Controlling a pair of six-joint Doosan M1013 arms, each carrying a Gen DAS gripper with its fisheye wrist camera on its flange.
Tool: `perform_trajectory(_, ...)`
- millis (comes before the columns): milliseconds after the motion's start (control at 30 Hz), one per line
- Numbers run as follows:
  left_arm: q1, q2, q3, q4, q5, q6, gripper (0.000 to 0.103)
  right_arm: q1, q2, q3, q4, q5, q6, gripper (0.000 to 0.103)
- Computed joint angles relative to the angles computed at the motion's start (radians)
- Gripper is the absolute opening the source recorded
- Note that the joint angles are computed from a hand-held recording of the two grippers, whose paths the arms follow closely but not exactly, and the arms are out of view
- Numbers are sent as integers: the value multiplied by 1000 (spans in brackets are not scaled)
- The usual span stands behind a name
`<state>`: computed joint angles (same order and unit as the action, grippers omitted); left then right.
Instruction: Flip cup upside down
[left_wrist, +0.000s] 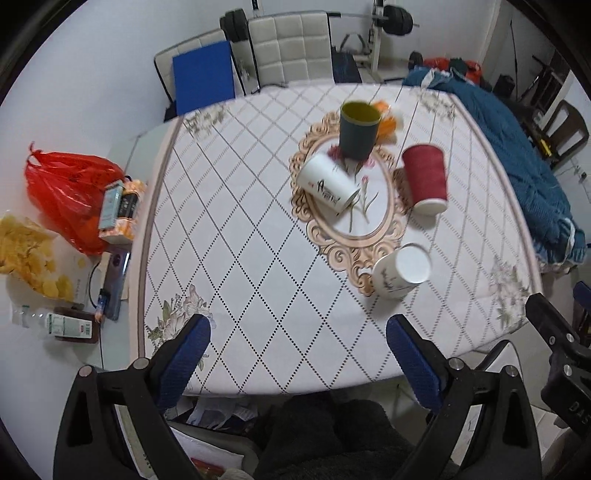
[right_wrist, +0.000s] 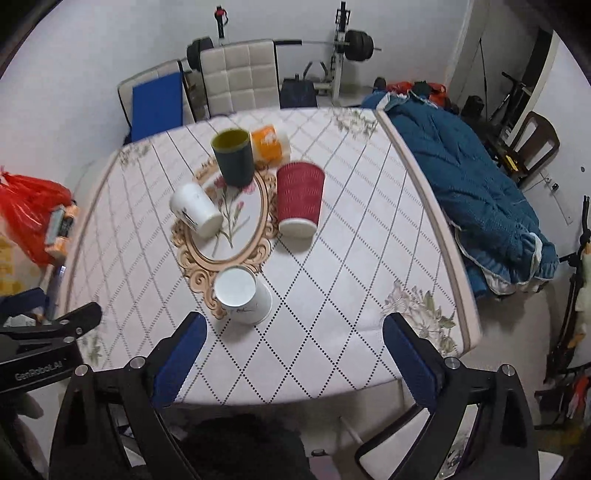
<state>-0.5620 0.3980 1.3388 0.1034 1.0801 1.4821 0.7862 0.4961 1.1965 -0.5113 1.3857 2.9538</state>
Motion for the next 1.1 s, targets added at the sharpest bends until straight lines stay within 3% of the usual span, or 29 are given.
perform_trajectory(633,-42,-200,74,17,-45,-104,97,137,-91,-89,-149,159,-31,99)
perform_trajectory(1100,-64,-263,95,63,-60,-168,97,199,-101,-164,-211,243,-66,99)
